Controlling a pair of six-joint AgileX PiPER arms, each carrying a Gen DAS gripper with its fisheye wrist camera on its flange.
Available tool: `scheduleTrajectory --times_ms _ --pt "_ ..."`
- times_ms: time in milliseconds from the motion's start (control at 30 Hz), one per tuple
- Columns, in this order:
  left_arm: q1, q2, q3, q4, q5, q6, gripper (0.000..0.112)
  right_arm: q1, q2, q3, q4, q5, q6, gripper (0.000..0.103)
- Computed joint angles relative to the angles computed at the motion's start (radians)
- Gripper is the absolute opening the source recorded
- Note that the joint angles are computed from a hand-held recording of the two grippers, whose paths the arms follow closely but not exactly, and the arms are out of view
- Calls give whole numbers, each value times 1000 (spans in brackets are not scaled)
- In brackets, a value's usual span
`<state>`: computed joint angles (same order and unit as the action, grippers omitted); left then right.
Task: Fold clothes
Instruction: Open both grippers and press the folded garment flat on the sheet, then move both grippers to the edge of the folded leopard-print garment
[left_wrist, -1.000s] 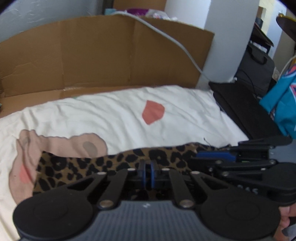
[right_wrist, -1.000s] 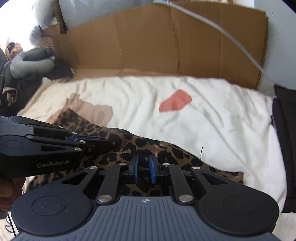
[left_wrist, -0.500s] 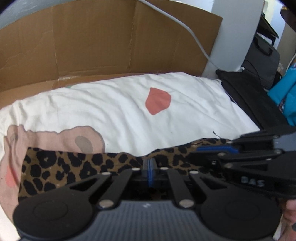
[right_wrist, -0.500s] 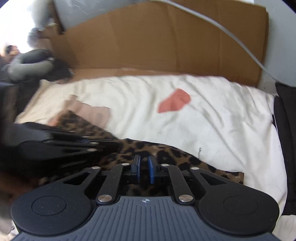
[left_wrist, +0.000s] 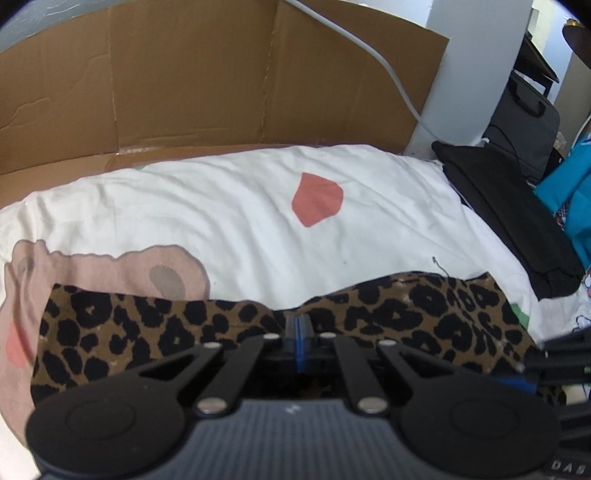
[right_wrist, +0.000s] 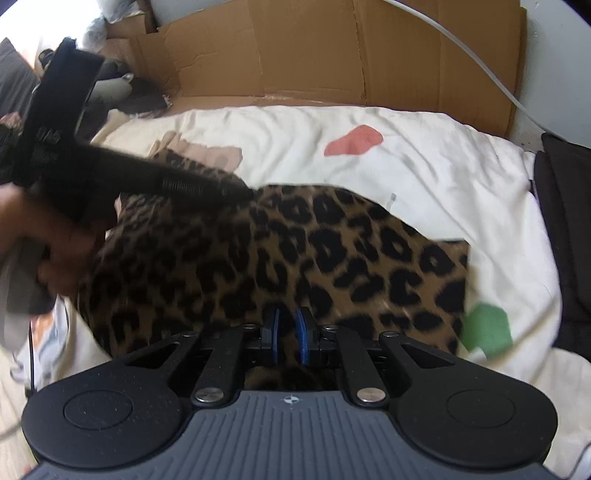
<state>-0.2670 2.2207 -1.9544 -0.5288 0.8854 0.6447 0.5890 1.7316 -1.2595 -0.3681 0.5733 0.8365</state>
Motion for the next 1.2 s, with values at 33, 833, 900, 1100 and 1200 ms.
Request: scheduleTrajectory --times_ms 33,833,900,1100,1200 --pt "0 0 -1 0 1 6 3 2 -17 21 1 3 5 16" --pt "30 -284 277 -121 -6 122 7 126 -228 245 -210 41 371 33" --pt "15 -363 405 -154 -27 194 7 135 -218 239 -205 42 379 33" --pt "-34 -500 657 -180 -37 286 8 149 -197 223 -184 34 368 33" --pt "-41 -518 710 -197 -60 318 8 153 -186 217 -182 31 363 34"
